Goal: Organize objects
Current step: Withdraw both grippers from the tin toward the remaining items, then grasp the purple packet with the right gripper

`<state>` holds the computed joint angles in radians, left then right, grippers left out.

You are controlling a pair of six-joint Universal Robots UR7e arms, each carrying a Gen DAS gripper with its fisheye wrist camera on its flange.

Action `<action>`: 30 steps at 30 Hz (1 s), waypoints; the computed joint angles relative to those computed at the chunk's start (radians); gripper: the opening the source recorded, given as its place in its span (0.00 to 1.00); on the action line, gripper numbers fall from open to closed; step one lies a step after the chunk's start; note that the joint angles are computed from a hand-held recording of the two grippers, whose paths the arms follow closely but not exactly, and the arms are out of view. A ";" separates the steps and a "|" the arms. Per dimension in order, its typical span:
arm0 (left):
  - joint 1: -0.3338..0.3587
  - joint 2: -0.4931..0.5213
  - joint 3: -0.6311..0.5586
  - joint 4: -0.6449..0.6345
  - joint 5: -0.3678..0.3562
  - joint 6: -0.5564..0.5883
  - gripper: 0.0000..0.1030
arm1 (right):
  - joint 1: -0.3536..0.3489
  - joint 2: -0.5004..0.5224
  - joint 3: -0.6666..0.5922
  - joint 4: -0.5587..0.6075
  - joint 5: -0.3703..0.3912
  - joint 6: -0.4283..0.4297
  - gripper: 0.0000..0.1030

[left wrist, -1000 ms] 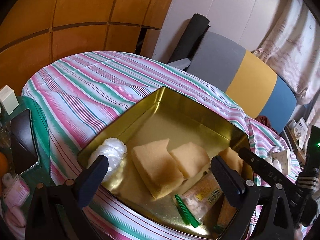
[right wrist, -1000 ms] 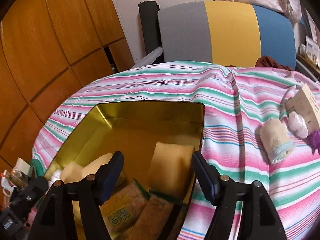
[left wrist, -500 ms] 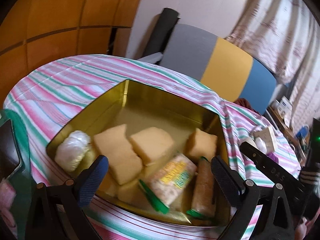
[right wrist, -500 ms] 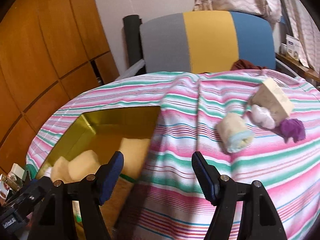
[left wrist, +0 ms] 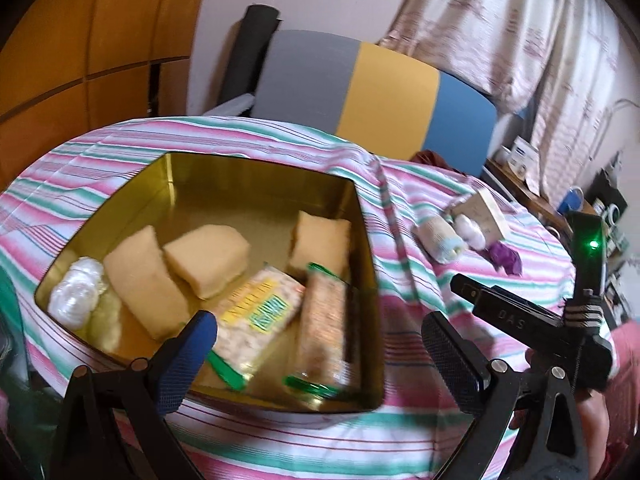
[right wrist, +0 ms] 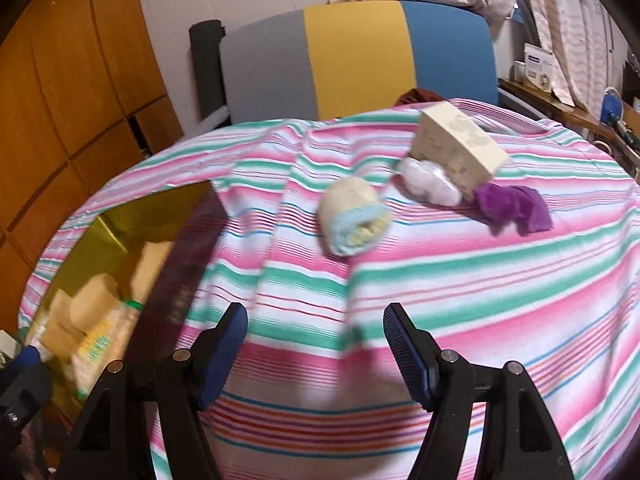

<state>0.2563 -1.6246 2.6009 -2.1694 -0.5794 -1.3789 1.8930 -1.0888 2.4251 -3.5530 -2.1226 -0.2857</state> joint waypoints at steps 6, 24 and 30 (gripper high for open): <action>-0.006 0.098 -0.004 -0.137 -0.036 0.085 1.00 | -0.057 -0.037 0.032 -0.042 -0.028 -0.006 0.70; 0.028 0.369 -0.103 -0.327 -0.102 0.254 1.00 | -0.251 -0.168 0.085 -0.120 0.001 -0.047 0.70; 0.016 0.391 -0.119 -0.315 -0.073 0.264 1.00 | -0.327 -0.225 0.026 -0.076 0.025 -0.069 0.70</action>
<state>0.2723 -1.2333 2.4815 -2.4843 -0.6528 -1.1147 1.5656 -1.3133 2.4507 -3.6288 -2.0973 -0.3549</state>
